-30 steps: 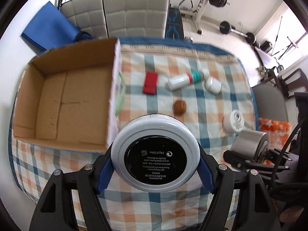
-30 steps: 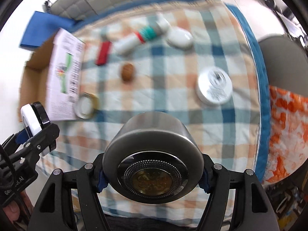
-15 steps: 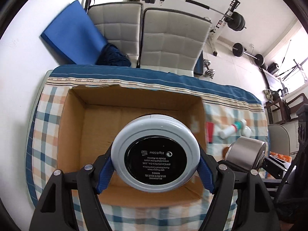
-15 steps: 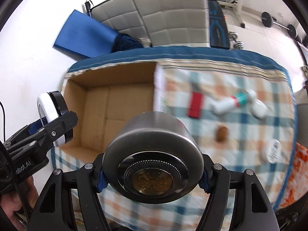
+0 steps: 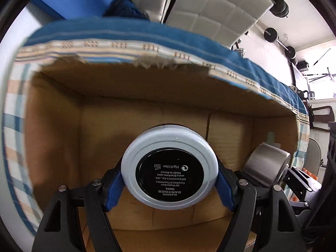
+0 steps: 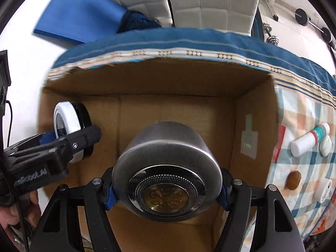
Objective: Organize rigid objects
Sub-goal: 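Carry the silver tin and black-and-white jar into the box and release both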
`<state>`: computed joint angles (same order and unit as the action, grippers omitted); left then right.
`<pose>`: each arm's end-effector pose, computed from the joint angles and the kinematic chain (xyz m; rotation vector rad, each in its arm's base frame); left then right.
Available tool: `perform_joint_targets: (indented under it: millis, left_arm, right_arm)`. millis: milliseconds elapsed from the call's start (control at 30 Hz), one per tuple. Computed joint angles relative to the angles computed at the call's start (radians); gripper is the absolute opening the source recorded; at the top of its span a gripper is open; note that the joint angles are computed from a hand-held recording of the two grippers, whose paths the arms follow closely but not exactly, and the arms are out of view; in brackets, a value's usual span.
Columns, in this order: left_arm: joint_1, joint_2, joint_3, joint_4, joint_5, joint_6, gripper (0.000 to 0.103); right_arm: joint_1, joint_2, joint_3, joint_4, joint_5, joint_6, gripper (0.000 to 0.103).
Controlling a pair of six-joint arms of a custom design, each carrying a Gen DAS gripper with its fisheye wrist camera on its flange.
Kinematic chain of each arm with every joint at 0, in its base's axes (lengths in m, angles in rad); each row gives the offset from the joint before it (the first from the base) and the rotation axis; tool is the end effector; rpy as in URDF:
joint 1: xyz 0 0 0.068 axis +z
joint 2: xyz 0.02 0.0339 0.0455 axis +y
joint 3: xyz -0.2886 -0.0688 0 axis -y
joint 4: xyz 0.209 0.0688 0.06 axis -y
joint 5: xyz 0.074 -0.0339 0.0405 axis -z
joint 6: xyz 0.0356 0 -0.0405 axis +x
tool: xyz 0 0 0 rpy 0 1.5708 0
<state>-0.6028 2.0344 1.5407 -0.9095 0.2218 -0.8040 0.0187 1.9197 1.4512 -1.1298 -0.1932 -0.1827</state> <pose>0.3083 -0.2217 0.2182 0.2821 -3.0831 0.4311 0.3291 0.0130 0.2350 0.3090 -3.0999 -0.3044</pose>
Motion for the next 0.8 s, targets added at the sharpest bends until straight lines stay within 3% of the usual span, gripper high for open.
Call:
perform_joint_targets:
  millis: [200, 667, 800]
  left_arm:
    - [0.010, 0.079, -0.001, 0.061, 0.099, 0.008, 0.073]
    - [-0.022, 0.175, 0.139, -0.020, 0.099, -0.036, 0.073]
    - [-0.029, 0.184, 0.197, -0.093, 0.101, -0.051, 0.079]
  right_arm:
    - [0.013, 0.082, -0.021, 0.055, 0.015, 0.022, 0.073]
    - [-0.001, 0.184, -0.048, 0.162, 0.039, 0.066, 0.073]
    - [-0.017, 0.175, -0.056, 0.166, 0.038, 0.049, 0.077]
